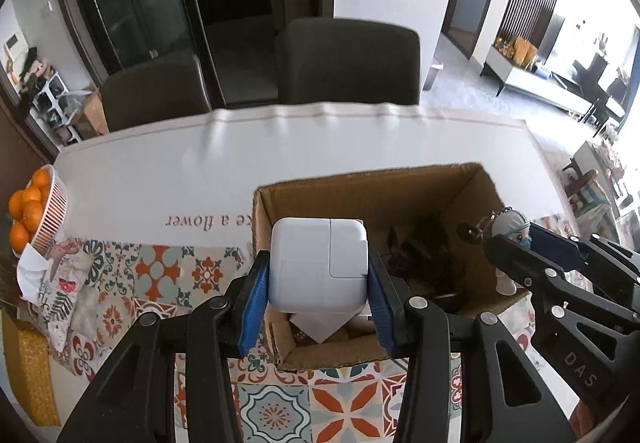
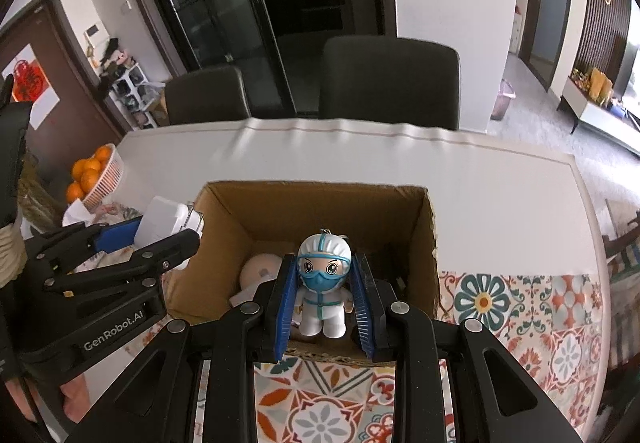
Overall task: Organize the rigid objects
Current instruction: 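Carry the figurine and white cube into the box and open both tools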
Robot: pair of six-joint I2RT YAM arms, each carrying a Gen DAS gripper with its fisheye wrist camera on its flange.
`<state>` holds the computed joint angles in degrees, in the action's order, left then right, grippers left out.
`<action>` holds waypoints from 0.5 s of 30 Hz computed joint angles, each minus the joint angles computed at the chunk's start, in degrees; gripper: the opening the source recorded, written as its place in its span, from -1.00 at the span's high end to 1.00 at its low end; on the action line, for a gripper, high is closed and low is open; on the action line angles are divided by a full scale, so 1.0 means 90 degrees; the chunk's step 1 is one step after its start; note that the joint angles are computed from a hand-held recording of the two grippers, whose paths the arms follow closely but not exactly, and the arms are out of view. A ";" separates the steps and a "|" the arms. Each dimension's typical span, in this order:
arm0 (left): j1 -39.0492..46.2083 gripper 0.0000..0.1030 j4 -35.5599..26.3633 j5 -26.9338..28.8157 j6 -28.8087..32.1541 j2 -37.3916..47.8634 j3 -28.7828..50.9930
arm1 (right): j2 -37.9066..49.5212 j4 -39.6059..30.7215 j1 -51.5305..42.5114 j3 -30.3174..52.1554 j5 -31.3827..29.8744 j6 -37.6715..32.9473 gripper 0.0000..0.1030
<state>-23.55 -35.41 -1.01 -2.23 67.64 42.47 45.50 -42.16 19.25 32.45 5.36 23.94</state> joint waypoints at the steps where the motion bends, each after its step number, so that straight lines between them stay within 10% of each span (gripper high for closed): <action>1: -0.0026 0.11 0.0018 -0.0010 -0.0008 0.0103 -0.0007 | 0.0043 0.0049 -0.0024 -0.0057 -0.0026 -0.0009 0.46; 10: -0.0023 -0.22 0.0070 -0.0522 -0.0110 -0.0202 -0.0296 | 0.0191 0.0175 -0.0034 -0.0205 0.0024 -0.0026 0.44; 15: 0.0262 -0.43 -0.0209 -0.0581 -0.0050 -0.1069 -0.0489 | -0.0028 -0.0189 0.0452 -0.0039 0.0643 0.0427 -0.19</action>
